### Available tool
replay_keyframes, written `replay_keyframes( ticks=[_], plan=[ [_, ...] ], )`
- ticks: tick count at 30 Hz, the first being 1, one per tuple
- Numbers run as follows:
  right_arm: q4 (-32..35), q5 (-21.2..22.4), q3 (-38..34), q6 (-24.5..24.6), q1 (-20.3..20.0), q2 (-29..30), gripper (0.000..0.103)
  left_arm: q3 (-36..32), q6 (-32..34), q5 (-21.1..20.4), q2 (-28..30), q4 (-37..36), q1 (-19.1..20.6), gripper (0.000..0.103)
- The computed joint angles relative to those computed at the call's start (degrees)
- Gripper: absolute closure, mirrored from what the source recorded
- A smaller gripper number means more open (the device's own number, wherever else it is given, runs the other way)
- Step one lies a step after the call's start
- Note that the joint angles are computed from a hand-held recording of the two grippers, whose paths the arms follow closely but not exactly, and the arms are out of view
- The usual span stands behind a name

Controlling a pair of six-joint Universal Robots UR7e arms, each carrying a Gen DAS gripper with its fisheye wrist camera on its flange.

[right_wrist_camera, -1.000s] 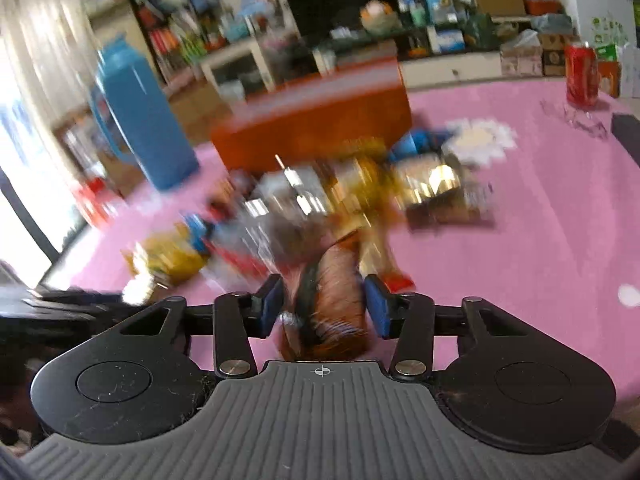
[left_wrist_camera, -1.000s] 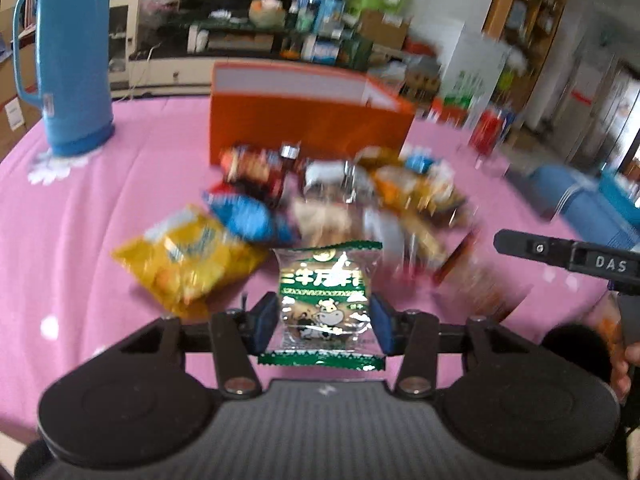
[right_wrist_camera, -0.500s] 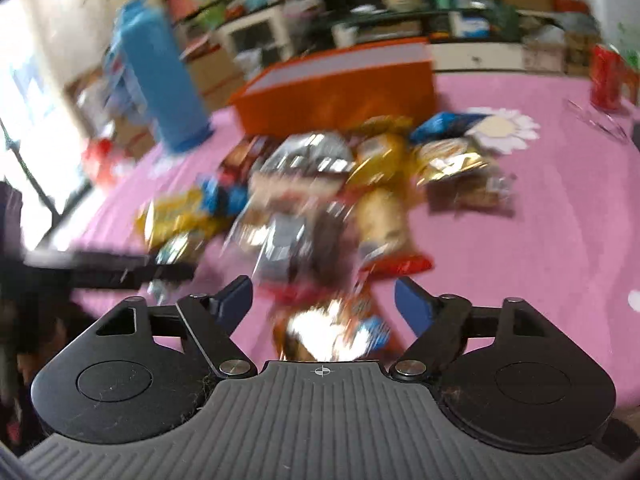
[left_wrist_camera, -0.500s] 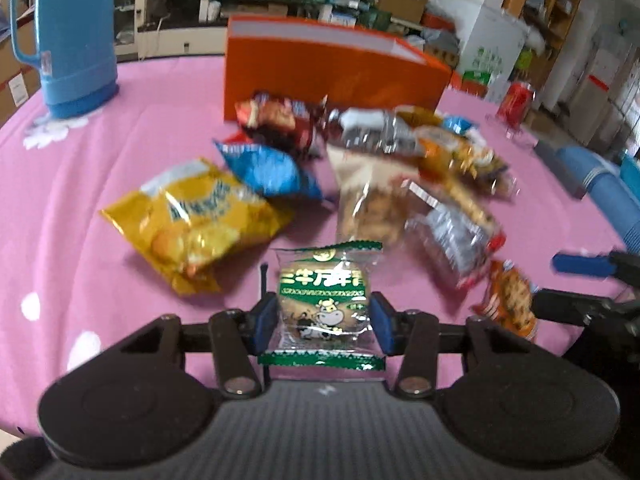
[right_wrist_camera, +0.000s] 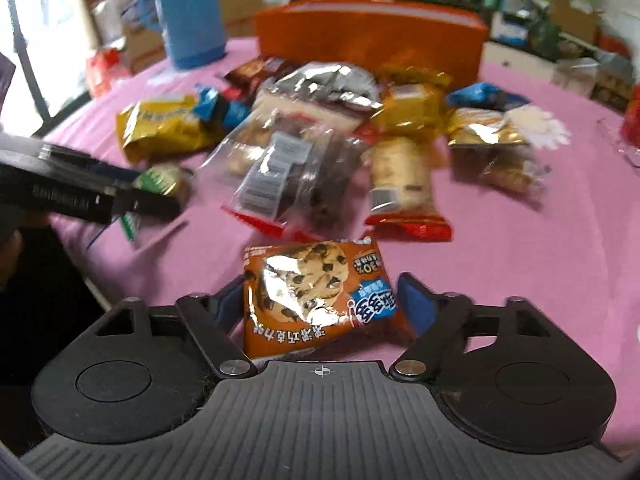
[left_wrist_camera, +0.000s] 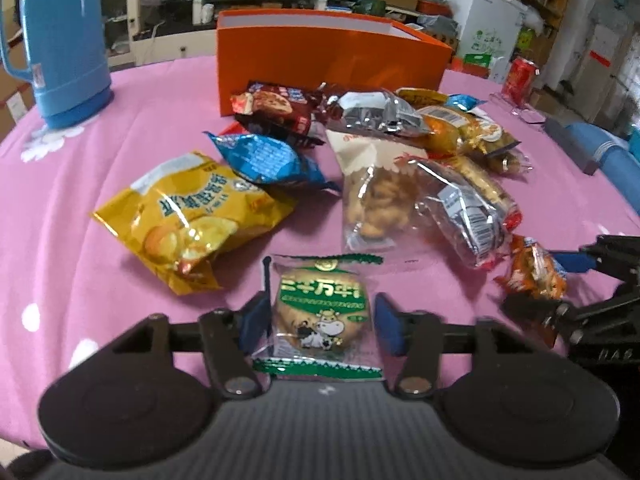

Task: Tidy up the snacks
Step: 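Carry both held packets over the open orange box with both tools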

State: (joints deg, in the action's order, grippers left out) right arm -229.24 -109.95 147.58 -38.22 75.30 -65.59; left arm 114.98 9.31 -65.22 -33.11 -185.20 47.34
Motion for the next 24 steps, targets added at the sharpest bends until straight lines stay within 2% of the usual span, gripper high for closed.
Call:
replay_keyframes(
  ticks=[1, 4, 6, 8, 12, 15, 18, 24],
  plan=[
    [-0.3, -0.8, 0.1, 0.1, 0.4, 0.0, 0.056, 0.0, -0.7, -0.6, -0.5, 0.3, 0.1, 0.056],
    [2.4, 2.0, 2.1, 3.4, -0.2, -4.3, 0.057, 1.5, -1.5, -3.0, -2.6, -1.5, 0.1, 0.056],
    [1.5, 1.6, 3.1, 3.7, 0.8, -5.9, 0.057, 2.3, -2.2, -4.1, -4.1, -1.7, -0.1, 0.056],
    [2.6, 3.1, 4.2, 5.2, 1.5, -9.2, 0.057, 2.3, -2.7, -5.4, -5.2, -1.9, -0.2, 0.056],
    [4.7, 6.6, 1.3, 5.4, 3.3, -13.4, 0.057, -2.2, -3.1, -7.8, -4.9, -1.9, -0.1, 0.056],
    [3.7, 7.7, -6.2, 2.5, 5.0, -10.9, 0.057, -10.3, -1.8, -6.8, -1.2, -2.9, 0.0, 0.056],
    [4.4, 8.8, -17.0, 1.7, 5.6, -6.0, 0.057, -21.0, -0.3, -6.4, 3.9, -1.4, 0.9, 0.056],
    [10.7, 6.7, -38.6, -0.5, 4.7, 4.9, 0.057, -44.6, -0.1, -6.3, 16.1, 8.5, 3.7, 0.056]
  ],
)
